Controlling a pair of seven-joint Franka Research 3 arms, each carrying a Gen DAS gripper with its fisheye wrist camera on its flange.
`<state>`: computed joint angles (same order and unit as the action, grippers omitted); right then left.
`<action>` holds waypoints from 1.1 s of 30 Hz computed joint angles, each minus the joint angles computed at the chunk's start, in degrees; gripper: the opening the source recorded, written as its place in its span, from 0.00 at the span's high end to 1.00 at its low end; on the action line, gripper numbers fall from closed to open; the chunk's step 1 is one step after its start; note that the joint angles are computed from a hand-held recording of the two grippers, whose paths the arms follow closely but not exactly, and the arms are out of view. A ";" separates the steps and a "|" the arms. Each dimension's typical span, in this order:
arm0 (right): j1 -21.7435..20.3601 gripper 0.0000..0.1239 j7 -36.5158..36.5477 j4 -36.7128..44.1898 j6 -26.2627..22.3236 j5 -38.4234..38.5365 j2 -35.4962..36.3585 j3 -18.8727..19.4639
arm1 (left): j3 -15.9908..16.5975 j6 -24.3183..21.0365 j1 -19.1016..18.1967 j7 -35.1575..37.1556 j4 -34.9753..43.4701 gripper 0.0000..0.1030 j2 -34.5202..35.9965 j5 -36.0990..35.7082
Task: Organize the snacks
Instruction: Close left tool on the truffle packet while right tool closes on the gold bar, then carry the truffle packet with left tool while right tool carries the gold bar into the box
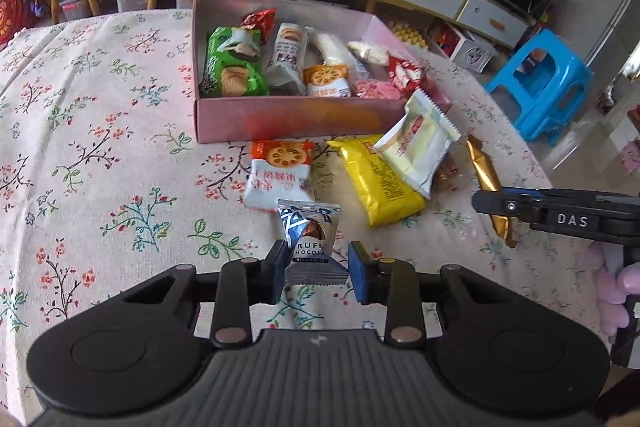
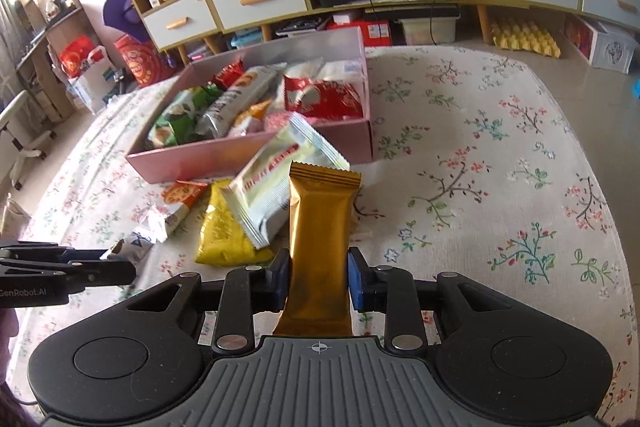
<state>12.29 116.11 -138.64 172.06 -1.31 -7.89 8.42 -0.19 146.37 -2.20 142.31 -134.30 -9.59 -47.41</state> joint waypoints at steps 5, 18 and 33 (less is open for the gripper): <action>1.00 0.78 -1.48 0.30 0.41 3.02 -0.51 -0.77 | 0.40 -1.37 -0.36 1.51 0.16 0.72 -1.02 -2.14; -1.01 0.78 6.72 7.17 1.98 -1.92 2.70 0.74 | -0.25 0.84 -1.07 1.34 4.68 0.72 0.91 -8.93; 2.32 0.78 19.02 16.21 2.20 -9.75 9.52 -3.87 | -3.67 3.92 0.78 2.89 12.49 0.72 7.70 -20.02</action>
